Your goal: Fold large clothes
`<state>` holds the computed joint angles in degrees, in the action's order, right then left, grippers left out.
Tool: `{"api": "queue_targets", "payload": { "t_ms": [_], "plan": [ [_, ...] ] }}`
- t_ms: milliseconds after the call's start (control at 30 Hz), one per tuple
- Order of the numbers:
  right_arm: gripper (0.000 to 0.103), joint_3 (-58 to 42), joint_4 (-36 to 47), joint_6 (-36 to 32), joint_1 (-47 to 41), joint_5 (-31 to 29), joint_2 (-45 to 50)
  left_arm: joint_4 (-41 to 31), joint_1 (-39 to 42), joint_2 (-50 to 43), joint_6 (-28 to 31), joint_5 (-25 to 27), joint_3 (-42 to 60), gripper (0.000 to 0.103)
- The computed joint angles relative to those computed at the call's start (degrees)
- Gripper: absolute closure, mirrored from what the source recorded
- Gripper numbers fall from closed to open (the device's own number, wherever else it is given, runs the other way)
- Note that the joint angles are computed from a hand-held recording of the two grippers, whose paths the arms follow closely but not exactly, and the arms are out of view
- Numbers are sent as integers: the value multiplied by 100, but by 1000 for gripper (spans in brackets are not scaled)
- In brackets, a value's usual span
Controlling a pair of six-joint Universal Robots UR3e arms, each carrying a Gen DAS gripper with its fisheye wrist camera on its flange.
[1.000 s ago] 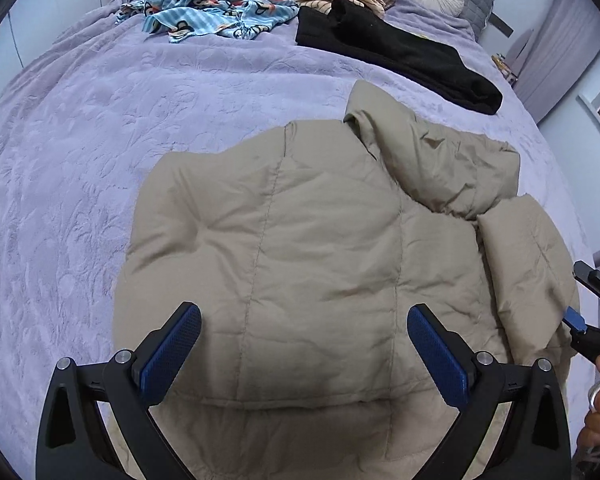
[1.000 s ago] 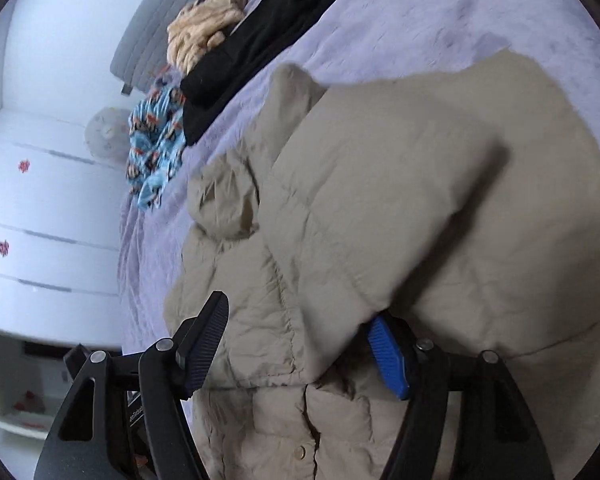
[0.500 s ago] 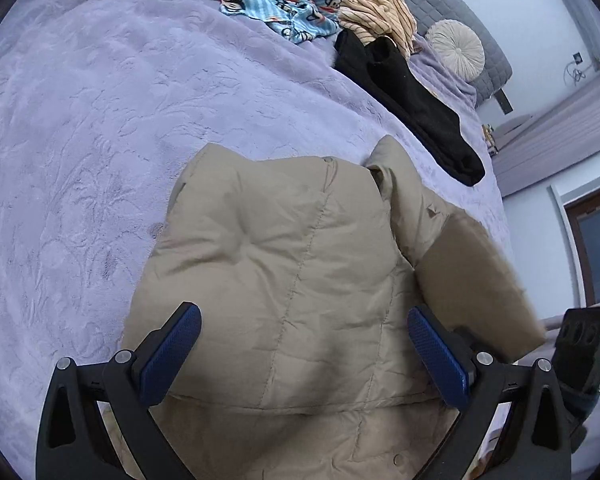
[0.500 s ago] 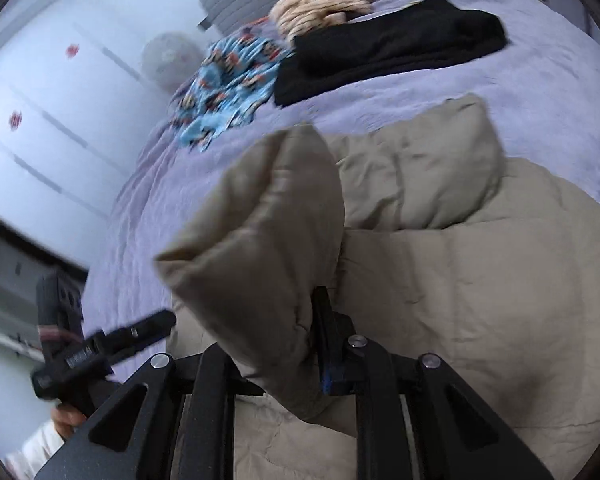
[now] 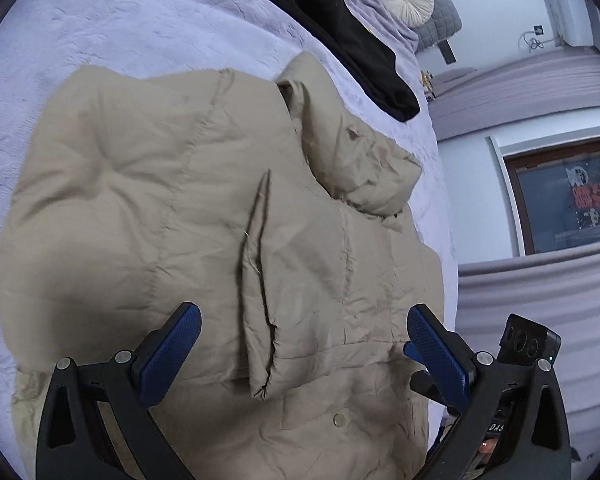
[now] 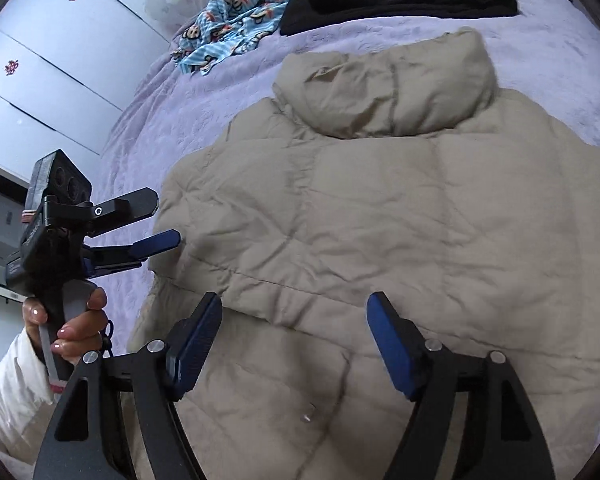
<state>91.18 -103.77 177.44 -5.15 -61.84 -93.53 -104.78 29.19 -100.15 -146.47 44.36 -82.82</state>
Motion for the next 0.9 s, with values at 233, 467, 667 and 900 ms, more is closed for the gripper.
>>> {"api": "queue_targets", "payload": {
  "t_ms": [233,467,667,900],
  "plan": [
    [39,1002,1641,-1130,-1840,-340,-1673,704,-970,-431,-695,411,44,61],
    [75,1820,1505,-1447,-2739,-445,-2246,1209,-922,-23,-964,343,212,91],
    [78,1726,-174,-1393,-2111,-1464,-1771,1311,-583,-181,-1005,799,269,91],
    [101,2151,-658,-1832,-2942,-1313,-1402,2441,-833,21,-1230,1291,-738,90]
  ]
}}
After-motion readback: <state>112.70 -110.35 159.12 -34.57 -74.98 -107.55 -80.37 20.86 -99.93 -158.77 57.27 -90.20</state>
